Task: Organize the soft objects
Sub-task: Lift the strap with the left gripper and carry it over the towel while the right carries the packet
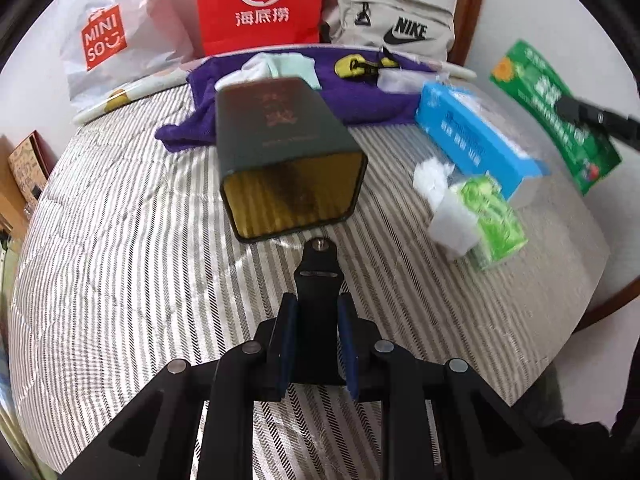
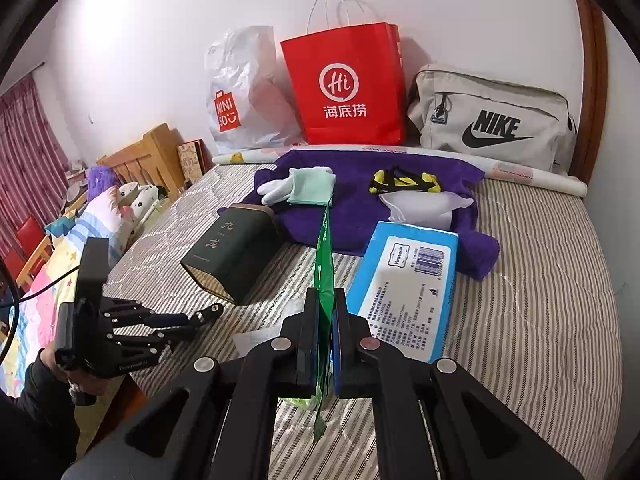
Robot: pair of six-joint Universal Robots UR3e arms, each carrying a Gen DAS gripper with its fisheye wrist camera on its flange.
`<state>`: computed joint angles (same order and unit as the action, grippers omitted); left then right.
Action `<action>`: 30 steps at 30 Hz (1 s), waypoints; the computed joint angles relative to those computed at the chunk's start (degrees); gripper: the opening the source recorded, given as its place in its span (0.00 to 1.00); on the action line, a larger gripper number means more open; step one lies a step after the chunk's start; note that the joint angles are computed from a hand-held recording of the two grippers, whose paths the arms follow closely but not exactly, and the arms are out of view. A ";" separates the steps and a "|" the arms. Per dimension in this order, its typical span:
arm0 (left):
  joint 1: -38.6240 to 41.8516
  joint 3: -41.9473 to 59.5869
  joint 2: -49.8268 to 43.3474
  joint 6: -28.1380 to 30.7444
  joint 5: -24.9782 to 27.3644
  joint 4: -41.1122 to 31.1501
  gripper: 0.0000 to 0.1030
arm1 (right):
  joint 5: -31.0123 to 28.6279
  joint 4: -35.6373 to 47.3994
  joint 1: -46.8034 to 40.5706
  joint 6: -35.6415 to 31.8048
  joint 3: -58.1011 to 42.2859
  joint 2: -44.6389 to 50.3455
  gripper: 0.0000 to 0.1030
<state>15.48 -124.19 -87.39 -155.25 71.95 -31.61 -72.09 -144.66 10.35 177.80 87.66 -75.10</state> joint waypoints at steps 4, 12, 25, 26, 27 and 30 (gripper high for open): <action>1.42 0.92 3.12 0.06 -1.75 -3.14 0.19 | 0.39 -0.04 -0.77 -0.04 0.64 -0.72 0.05; 2.91 5.72 7.36 0.10 -5.21 -9.87 0.19 | 0.42 0.52 -1.63 -0.83 -1.62 -0.09 0.05; 0.11 23.71 -4.38 -5.00 -5.45 -9.77 0.19 | -0.70 4.44 -2.30 -1.67 -14.25 8.18 0.05; -0.25 25.89 -6.14 -5.59 -5.28 -9.70 0.19 | -0.87 4.96 -2.28 -1.62 -15.64 9.08 0.05; -0.52 27.77 -7.67 -5.87 -5.36 -9.83 0.19 | -1.08 5.58 -2.28 -1.52 -17.26 10.08 0.05; -1.27 34.12 -12.79 -7.13 -5.61 -10.49 0.19 | -1.54 8.04 -2.31 -1.50 -22.74 13.32 0.05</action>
